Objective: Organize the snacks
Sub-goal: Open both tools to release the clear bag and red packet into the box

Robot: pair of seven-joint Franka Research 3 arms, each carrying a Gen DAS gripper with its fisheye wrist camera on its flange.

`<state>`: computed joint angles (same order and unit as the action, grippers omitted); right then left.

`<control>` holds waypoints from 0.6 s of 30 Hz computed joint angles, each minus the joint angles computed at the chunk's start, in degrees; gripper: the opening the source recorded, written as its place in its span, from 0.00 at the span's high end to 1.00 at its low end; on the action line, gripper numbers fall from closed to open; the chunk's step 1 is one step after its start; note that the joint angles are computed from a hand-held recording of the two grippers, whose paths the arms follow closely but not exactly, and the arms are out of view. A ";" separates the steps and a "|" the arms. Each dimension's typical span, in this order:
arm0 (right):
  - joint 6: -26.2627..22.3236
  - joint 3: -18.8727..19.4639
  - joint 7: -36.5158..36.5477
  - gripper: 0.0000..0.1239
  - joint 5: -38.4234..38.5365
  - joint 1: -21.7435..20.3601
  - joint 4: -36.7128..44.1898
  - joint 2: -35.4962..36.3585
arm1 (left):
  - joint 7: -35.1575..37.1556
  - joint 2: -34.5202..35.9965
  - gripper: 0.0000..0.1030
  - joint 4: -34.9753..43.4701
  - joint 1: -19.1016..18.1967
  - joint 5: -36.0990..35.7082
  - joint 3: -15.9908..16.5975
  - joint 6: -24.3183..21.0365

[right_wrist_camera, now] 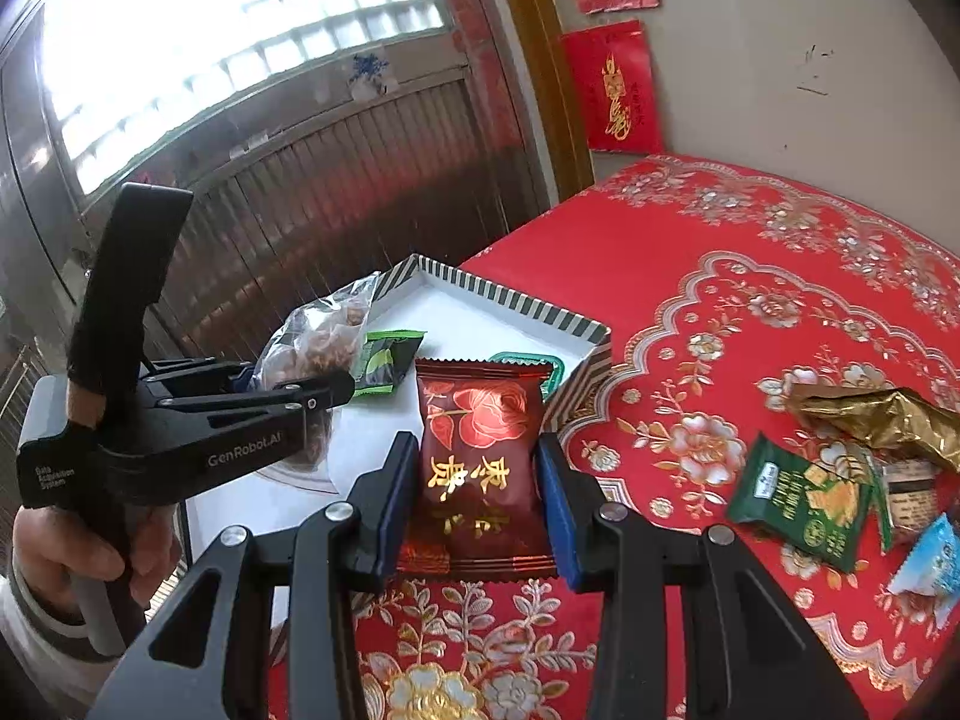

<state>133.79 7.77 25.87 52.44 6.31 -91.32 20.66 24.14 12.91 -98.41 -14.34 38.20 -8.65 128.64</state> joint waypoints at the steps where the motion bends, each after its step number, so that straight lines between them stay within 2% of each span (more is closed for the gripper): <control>1: 0.00 0.01 0.44 0.68 -0.28 0.21 0.45 0.30 | -0.04 0.10 0.71 0.00 0.10 0.07 0.11 0.16; 9: 1.16 0.88 3.76 0.68 -3.99 2.59 4.78 3.71 | -0.85 0.45 0.71 -0.18 1.41 0.09 1.08 0.89; 18: 3.44 1.58 9.46 0.68 -12.91 6.23 11.45 9.94 | -0.20 1.97 0.71 0.49 2.72 -0.95 1.84 -0.56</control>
